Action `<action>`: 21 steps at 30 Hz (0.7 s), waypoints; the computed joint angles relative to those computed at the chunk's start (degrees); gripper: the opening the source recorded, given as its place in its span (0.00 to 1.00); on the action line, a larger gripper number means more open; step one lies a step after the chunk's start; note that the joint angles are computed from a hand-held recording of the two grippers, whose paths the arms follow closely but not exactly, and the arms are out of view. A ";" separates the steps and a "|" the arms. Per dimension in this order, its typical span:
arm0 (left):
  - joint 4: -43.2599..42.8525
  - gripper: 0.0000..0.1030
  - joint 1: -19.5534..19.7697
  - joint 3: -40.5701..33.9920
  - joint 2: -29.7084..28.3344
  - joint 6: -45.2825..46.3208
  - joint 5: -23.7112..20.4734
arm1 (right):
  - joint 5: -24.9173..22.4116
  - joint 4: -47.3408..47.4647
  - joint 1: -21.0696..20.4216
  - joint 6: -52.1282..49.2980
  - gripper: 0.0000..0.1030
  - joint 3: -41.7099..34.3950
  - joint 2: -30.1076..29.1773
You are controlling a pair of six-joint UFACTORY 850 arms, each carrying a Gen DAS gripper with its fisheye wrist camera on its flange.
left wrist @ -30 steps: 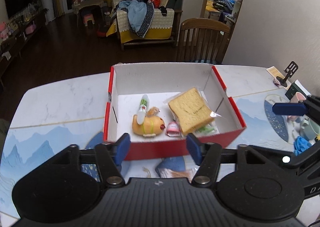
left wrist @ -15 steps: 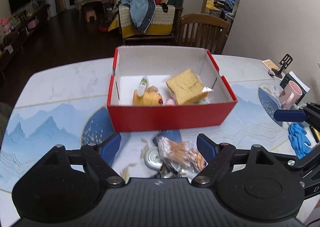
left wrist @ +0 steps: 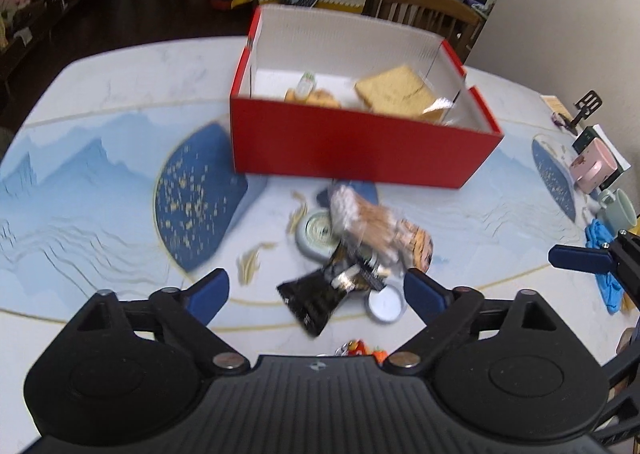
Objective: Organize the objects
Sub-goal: 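Withdraw both tools from the box toward the remaining items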
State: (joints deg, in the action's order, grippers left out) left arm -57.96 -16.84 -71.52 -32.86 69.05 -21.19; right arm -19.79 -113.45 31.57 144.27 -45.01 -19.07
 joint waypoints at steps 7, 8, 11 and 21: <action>0.81 0.98 -0.20 0.47 -2.29 0.57 1.15 | 2.69 -2.55 1.43 1.99 0.99 -1.67 -3.92; -0.44 0.99 -0.21 0.65 -2.54 2.24 1.34 | 3.04 -3.14 1.56 2.52 0.99 -2.01 -4.50; -2.91 1.00 -0.47 0.97 -3.31 6.90 2.17 | 3.83 -5.02 1.81 4.18 0.99 -2.71 -5.93; 3.14 1.00 -1.39 -2.50 -7.78 6.80 -0.11 | 6.61 -7.11 1.75 6.10 0.97 -4.94 -9.94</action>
State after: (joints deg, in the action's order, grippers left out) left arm -54.82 -18.23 -74.02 -40.64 75.84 -21.30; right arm -13.18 -120.56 33.32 150.37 -49.95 -29.01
